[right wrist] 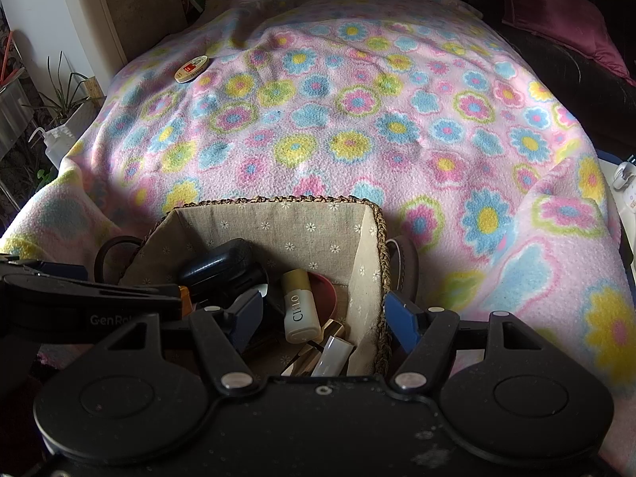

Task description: Organize rigid objects

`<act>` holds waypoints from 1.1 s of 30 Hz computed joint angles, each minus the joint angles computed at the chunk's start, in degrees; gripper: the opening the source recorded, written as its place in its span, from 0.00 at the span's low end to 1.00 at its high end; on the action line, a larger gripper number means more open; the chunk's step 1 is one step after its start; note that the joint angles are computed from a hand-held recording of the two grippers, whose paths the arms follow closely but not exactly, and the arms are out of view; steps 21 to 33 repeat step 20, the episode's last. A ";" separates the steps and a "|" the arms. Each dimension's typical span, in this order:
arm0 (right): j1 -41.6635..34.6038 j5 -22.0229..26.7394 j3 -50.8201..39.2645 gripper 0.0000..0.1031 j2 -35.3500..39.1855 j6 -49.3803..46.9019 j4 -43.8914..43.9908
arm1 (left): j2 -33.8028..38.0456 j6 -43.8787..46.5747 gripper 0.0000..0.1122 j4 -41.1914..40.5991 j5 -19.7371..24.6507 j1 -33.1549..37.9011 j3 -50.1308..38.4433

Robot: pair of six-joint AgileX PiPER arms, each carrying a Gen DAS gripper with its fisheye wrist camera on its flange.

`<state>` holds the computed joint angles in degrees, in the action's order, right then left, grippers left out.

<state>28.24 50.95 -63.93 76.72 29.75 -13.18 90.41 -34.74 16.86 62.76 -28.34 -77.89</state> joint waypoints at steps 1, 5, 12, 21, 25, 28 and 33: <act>0.00 0.00 0.00 0.66 0.00 0.00 0.00 | 0.00 0.00 0.80 0.00 0.00 0.00 0.00; -0.05 0.01 -0.05 0.66 0.03 -0.09 0.10 | 0.01 0.03 0.80 -0.01 0.00 0.00 0.01; -0.02 0.07 -0.13 0.66 0.11 -0.16 0.12 | 0.03 0.03 0.80 0.00 -0.06 0.03 0.03; 0.01 -0.10 0.19 0.66 0.14 -0.40 0.25 | 0.03 -0.02 0.80 -0.01 -0.05 0.02 0.13; 0.01 -0.10 0.19 0.66 0.14 -0.40 0.25 | 0.03 -0.02 0.80 -0.01 -0.05 0.02 0.13; 0.01 -0.10 0.19 0.66 0.14 -0.40 0.25 | 0.03 -0.02 0.80 -0.01 -0.05 0.02 0.13; 0.01 -0.10 0.19 0.66 0.14 -0.40 0.25 | 0.03 -0.02 0.80 -0.01 -0.05 0.02 0.13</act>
